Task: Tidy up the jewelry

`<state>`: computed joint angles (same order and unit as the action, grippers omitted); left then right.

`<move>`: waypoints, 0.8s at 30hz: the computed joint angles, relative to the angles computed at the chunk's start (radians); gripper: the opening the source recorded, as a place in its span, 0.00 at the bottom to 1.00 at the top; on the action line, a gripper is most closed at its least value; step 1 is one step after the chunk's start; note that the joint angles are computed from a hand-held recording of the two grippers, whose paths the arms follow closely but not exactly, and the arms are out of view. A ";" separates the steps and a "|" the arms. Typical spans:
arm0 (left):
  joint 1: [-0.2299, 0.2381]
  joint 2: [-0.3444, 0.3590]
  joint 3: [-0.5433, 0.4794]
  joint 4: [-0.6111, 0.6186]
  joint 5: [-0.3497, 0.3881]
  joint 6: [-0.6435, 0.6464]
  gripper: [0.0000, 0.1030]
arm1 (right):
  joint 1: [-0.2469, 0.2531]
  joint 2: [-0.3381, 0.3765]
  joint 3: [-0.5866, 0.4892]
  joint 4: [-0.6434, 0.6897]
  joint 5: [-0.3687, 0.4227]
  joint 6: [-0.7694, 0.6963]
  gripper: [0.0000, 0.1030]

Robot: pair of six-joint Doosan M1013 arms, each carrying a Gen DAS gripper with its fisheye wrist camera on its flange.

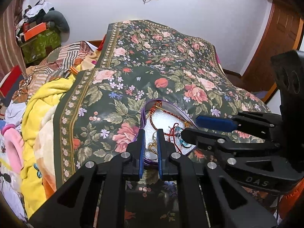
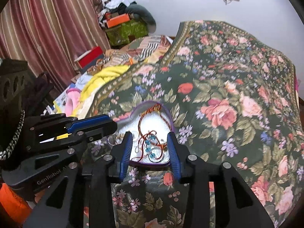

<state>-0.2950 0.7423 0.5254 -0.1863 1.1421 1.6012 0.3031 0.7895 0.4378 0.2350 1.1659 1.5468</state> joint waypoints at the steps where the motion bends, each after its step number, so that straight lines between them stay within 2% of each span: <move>1: 0.000 -0.003 0.001 0.001 -0.005 -0.002 0.09 | 0.000 0.000 0.000 0.000 0.000 0.000 0.33; 5: 0.002 -0.038 0.034 0.003 -0.055 -0.010 0.09 | 0.000 -0.067 0.076 -0.023 -0.121 0.017 0.33; 6: 0.002 -0.055 0.051 0.006 -0.080 -0.011 0.09 | 0.000 -0.067 0.076 -0.023 -0.121 0.017 0.33; 9: 0.001 -0.097 0.096 0.004 -0.144 -0.002 0.09 | 0.008 -0.156 0.186 -0.058 -0.282 0.028 0.33; 14: -0.013 -0.189 0.201 0.037 -0.291 0.013 0.09 | 0.028 -0.259 0.325 -0.112 -0.477 0.042 0.33; 16: -0.022 -0.236 0.257 0.067 -0.373 0.010 0.10 | 0.040 -0.293 0.371 -0.140 -0.550 0.057 0.33; 19: -0.035 -0.293 0.329 0.109 -0.478 0.006 0.17 | 0.058 -0.344 0.442 -0.204 -0.654 0.106 0.34; 22: -0.054 -0.359 0.417 0.188 -0.602 -0.026 0.19 | 0.075 -0.376 0.490 -0.296 -0.721 0.187 0.41; 24: -0.063 -0.390 0.461 0.251 -0.660 -0.075 0.28 | 0.088 -0.396 0.519 -0.388 -0.754 0.269 0.48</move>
<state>-0.3580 0.3519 0.9869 0.0648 0.4824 1.5265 0.3912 0.3932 0.9566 -0.1528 0.4117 1.8155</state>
